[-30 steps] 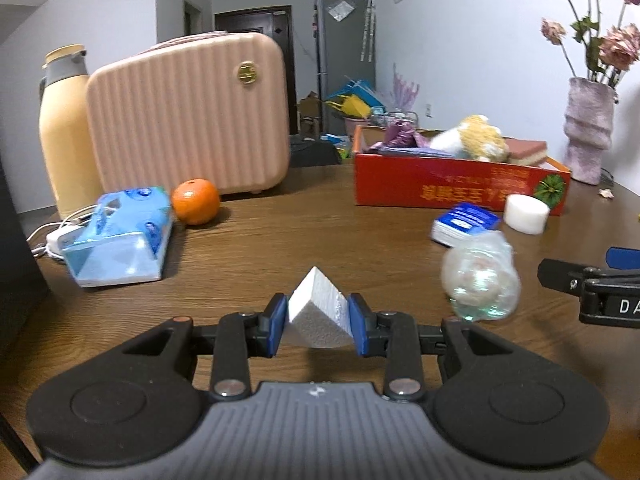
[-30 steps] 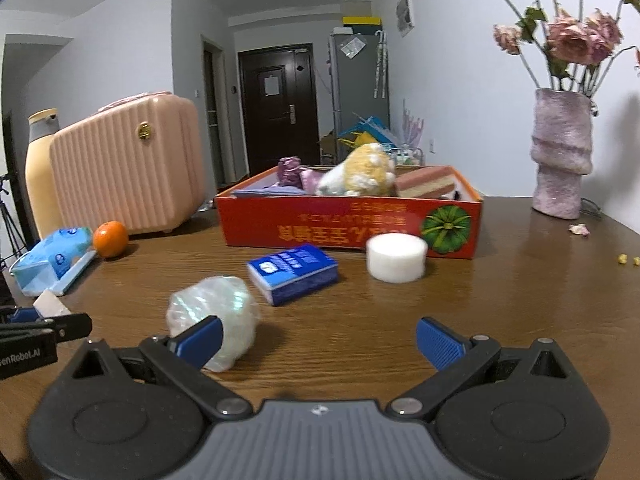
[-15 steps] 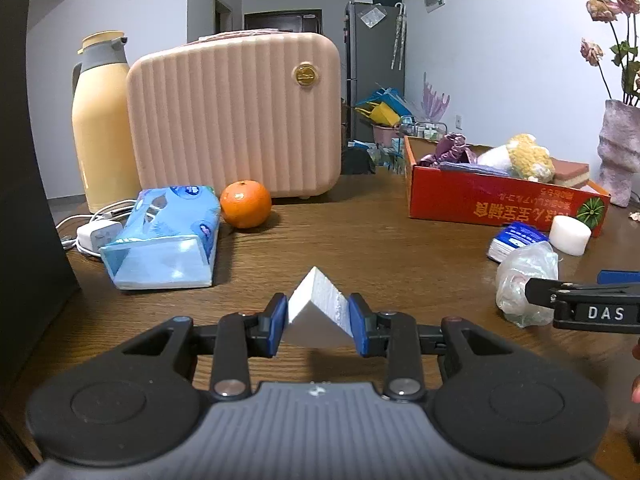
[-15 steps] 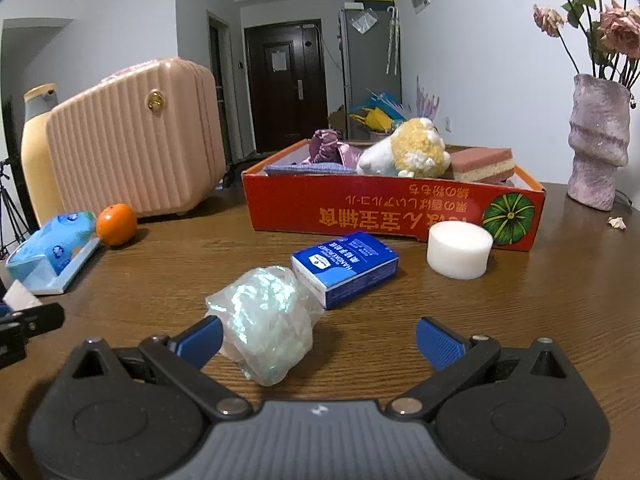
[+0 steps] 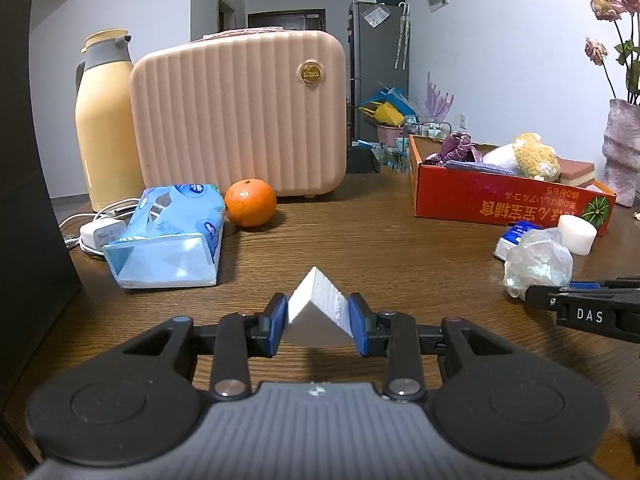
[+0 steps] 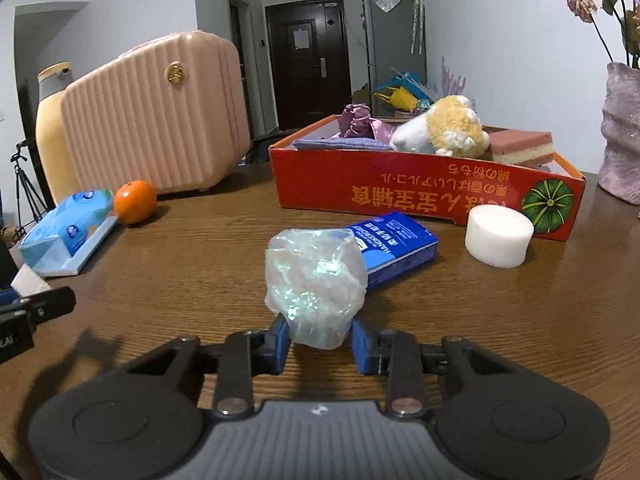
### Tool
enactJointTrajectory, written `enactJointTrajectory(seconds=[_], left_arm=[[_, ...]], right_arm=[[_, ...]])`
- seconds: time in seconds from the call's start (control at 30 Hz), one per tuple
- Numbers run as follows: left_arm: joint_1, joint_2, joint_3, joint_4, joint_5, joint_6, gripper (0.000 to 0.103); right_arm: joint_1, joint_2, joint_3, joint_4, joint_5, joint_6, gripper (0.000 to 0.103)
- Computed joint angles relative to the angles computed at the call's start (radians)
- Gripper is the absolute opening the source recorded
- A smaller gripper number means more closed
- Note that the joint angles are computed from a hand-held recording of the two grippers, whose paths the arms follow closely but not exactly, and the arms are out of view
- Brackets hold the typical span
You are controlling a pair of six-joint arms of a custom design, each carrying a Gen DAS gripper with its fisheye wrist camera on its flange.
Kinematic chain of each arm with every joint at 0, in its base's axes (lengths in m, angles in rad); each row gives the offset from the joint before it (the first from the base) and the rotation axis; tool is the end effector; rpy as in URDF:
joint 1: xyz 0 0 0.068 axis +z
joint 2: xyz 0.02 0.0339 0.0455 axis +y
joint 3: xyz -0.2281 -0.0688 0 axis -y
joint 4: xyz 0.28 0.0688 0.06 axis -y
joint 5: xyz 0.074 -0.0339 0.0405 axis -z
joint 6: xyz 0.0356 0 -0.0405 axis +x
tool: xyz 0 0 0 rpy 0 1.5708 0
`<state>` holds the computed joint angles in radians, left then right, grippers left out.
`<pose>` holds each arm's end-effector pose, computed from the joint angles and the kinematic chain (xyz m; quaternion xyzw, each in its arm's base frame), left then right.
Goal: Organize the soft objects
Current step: 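Carry the foam triangle and plastic bag in both grippers toward the red box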
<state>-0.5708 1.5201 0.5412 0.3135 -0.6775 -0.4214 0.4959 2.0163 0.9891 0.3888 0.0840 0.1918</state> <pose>0.2599 -0.1403 0.0796 -0.0816 0.8566 0.0664 0.5050 0.3553 0.1888 0.0455 -0.1165 0.8851 0.1161 0.4355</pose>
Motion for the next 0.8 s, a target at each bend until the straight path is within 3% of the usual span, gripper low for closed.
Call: enactJointTrajectory(seconds=[0.8], left_arm=[[0.015,0.005,0.013,-0.003,-0.028,-0.055,0.034]], right_arm=[[0.010,-0.061,-0.114,0.210,0.038,-0.073,0.025]])
